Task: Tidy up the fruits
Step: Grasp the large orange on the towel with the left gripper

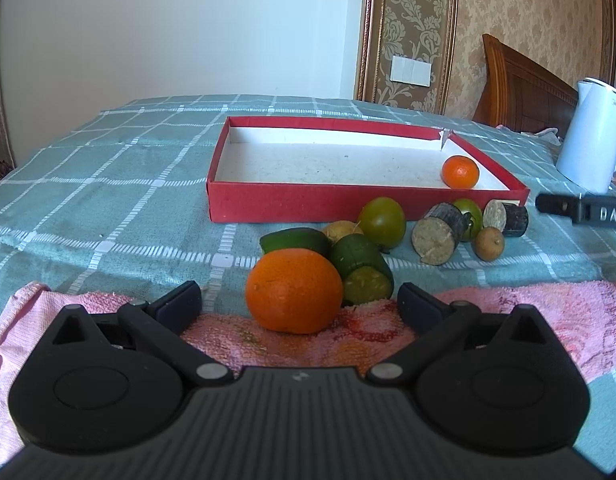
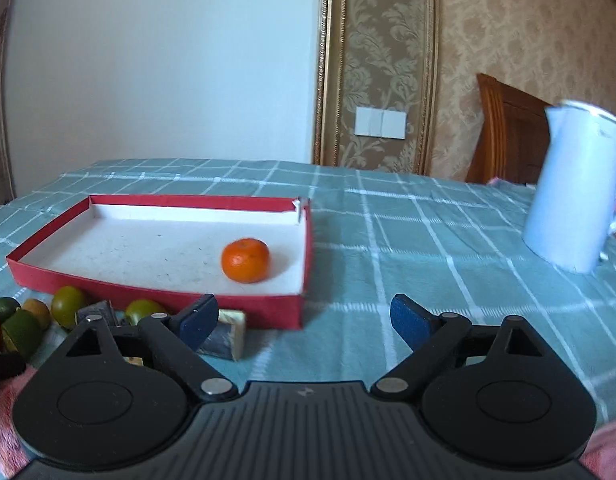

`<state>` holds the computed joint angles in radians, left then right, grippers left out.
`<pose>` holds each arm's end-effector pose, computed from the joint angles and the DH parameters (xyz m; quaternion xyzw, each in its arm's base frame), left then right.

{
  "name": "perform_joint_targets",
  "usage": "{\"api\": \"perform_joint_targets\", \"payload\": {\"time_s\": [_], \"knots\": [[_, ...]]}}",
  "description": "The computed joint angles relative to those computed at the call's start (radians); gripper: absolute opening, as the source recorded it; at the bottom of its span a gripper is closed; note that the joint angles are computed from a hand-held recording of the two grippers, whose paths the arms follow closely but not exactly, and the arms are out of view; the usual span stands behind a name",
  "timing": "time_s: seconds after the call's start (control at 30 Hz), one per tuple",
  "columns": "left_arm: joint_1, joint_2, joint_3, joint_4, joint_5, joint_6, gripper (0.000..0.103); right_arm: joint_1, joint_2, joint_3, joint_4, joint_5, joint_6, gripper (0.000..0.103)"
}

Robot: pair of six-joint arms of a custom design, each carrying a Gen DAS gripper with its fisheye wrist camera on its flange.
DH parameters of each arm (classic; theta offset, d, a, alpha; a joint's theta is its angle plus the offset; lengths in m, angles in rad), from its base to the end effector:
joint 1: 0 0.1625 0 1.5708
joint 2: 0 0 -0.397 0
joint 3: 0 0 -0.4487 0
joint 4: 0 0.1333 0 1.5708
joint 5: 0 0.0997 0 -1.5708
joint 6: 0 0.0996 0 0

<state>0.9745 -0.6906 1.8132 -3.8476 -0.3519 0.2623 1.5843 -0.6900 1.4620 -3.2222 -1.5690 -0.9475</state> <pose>-0.1337 -0.6008 0.0883 0.0021 0.7548 -0.5209 0.3987 0.1438 -0.7661 0.1155 0.4186 -0.8022 0.3805 0.1909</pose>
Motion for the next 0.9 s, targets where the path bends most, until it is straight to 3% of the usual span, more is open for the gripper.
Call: {"api": "perform_joint_targets", "payload": {"time_s": [0.27,0.53,0.67,0.73,0.77,0.8,0.9], "knots": [[-0.005,0.013,-0.013,-0.013,0.021,0.013,0.103,-0.008,0.005,-0.036,0.113,-0.039,0.085,0.094],[-0.031,0.033,-0.033,-0.168,0.088,0.178,0.103,-0.008,0.011,-0.065,0.193,-0.079,0.131,0.094],[-0.03,-0.017,0.012,-0.077,0.09,0.083,0.103,-0.006,0.01,-0.063,0.191,-0.085,0.125,0.095],[-0.03,-0.014,0.007,-0.084,0.102,0.107,0.102,-0.005,0.011,-0.063,0.192,-0.087,0.124,0.096],[-0.031,-0.007,0.001,-0.102,0.104,0.134,0.099,-0.005,0.011,-0.064,0.193,-0.088,0.122,0.096],[-0.033,-0.001,-0.005,-0.121,0.107,0.165,0.089,-0.004,0.012,-0.063,0.192,-0.091,0.12,0.096],[-0.035,-0.016,0.022,-0.08,0.079,0.12,0.073,-0.002,0.013,-0.064,0.191,-0.098,0.116,0.097]]}}
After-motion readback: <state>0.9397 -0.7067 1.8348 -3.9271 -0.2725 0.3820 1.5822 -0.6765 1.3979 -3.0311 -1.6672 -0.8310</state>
